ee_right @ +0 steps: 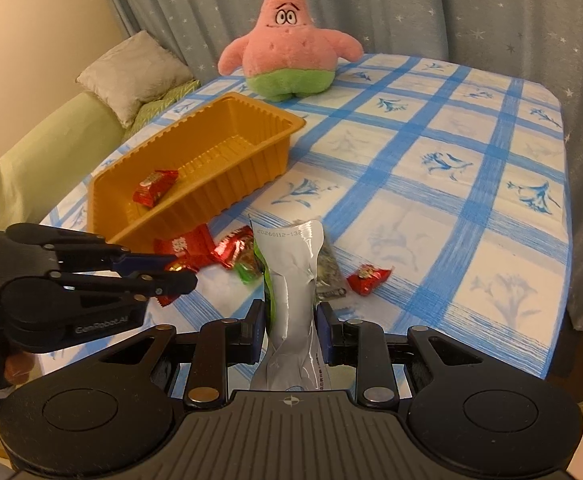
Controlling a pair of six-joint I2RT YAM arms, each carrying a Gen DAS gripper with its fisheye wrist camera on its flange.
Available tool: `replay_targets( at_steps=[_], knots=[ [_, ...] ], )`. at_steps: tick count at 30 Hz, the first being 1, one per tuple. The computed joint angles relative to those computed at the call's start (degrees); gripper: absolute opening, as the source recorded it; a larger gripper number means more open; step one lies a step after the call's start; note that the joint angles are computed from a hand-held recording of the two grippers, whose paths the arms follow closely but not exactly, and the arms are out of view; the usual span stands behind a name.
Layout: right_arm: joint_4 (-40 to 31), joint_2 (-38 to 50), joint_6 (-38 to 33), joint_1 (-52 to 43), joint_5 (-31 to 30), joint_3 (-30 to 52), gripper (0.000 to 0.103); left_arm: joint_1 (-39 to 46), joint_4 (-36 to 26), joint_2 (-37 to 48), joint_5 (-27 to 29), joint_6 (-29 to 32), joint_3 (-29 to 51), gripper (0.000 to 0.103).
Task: Organize snacks
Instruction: 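Carry both snacks over the orange tray and open both tools to drop them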
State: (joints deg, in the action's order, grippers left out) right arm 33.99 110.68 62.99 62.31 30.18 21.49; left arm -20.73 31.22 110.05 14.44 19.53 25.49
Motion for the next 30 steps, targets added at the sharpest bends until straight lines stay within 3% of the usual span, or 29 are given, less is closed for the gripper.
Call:
replay_targets(
  at_steps=[12,22,30],
  knots=[
    [-4.21,-1.81,-11.24,-7.75,-8.18,10.08,0.028,8.20,-9.28,-9.73,2.77,-0.13,3.27,0.017],
    [-7.30,4.16,-17.40,-16.67,-17.24,24.18,0.028,13.17,-14.06,-4.26,2.32,-0.26,15.40,0.017],
    [-11.68,11.53,-19.92,-21.70,-20.81,35.98,0.028,14.65,-17.96,2.60,1.71,-0.94,25.63,0.018]
  ],
)
